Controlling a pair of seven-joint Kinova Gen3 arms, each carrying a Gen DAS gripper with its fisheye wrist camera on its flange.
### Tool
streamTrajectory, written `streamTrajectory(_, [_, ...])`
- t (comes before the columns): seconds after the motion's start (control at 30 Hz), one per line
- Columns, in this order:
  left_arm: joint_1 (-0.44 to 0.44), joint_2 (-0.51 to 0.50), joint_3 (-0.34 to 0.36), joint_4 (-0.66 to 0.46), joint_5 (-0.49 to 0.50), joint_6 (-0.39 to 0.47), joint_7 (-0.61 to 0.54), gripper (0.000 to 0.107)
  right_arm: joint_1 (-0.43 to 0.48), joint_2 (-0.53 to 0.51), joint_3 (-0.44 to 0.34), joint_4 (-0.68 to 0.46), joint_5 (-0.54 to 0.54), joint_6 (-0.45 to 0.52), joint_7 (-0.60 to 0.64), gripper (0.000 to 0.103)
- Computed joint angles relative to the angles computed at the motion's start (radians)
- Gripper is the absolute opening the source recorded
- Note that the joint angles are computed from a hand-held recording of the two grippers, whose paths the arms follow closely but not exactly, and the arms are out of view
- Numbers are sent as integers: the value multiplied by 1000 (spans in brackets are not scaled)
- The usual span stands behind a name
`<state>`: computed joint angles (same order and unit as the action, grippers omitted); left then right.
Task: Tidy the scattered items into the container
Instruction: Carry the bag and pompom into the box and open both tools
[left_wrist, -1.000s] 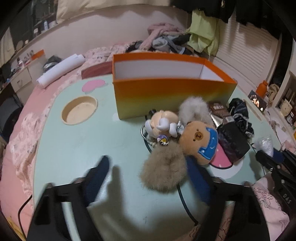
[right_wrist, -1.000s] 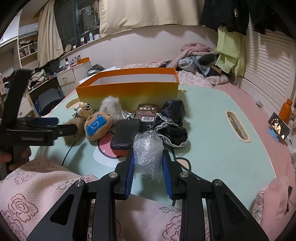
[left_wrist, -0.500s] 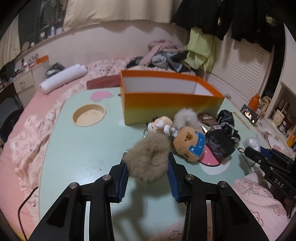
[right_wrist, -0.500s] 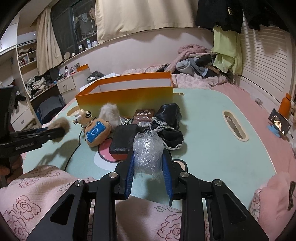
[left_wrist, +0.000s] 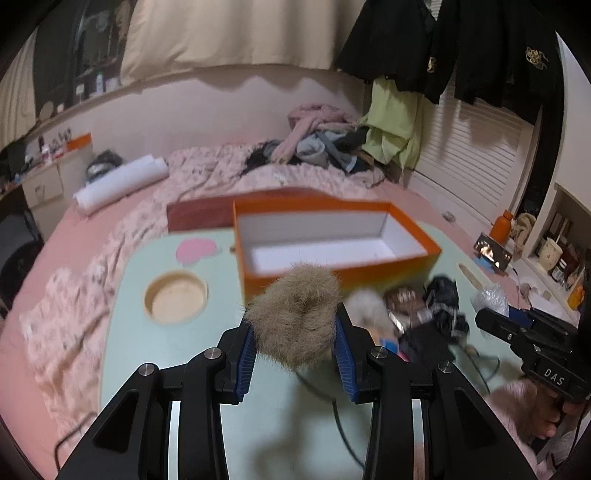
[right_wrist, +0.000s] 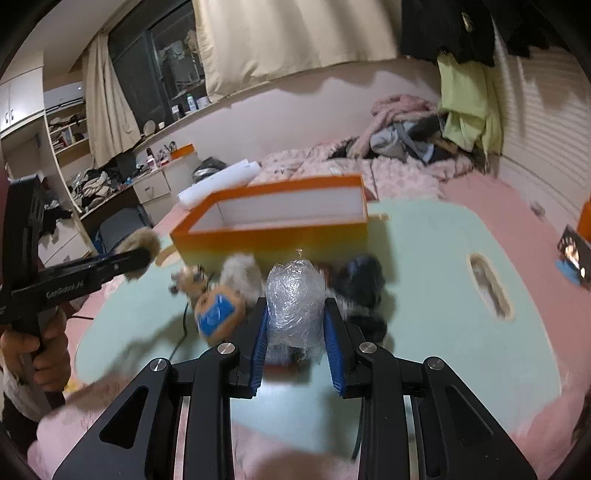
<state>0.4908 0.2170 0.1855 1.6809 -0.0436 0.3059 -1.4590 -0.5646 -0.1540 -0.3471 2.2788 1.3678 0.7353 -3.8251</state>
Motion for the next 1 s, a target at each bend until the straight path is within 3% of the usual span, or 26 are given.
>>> streamTrajectory(0.1, [-20,50,19,-99,25,57,-28,37,64,4,26,-52,9,-56,74,30])
streamTrajectory(0.2, [9,109,-4,-208,9,114,-15,37,197,15,5,-118,-34,-147,194,30])
streamTrajectory(0.27, [36,147,-27,-273,-11,142,6,37,251,44,34,-171,-83,-218,276,30])
streamTrajectory(0.33, [74,183,-63,-328,-44,163,45,43,275,80,85,-215,-163,-292,357,30])
streamTrajectory(0.37, [94,200,-84,-349,-63,171,71,53,294,95,92,-235,-204,-309,398,30])
streamTrajectory(0.4, [107,210,-98,-362,-77,176,91,59,311,118,99,-258,-244,-319,438,33])
streamTrajectory(0.47, [115,220,-107,-371,-93,181,117,61,327,169,113,-306,-324,-312,511,49])
streamTrajectory(0.5, [101,216,-94,-362,-86,175,112,62,307,174,138,-314,-348,-300,527,60])
streamTrajectory(0.53, [81,209,-75,-347,-72,165,97,64,268,174,178,-317,-357,-288,527,63])
streamTrajectory(0.6, [57,192,-55,-313,-50,142,81,70,221,158,217,-301,-325,-280,477,63])
streamTrajectory(0.67, [41,174,-43,-289,-32,138,72,72,202,140,208,-277,-261,-255,400,63])
streamTrajectory(0.83, [-10,100,-4,-175,27,132,16,90,199,86,102,-237,-196,-144,320,63])
streamTrajectory(1.0, [-36,22,23,-11,66,129,-40,92,230,38,-64,-192,-316,-32,368,64])
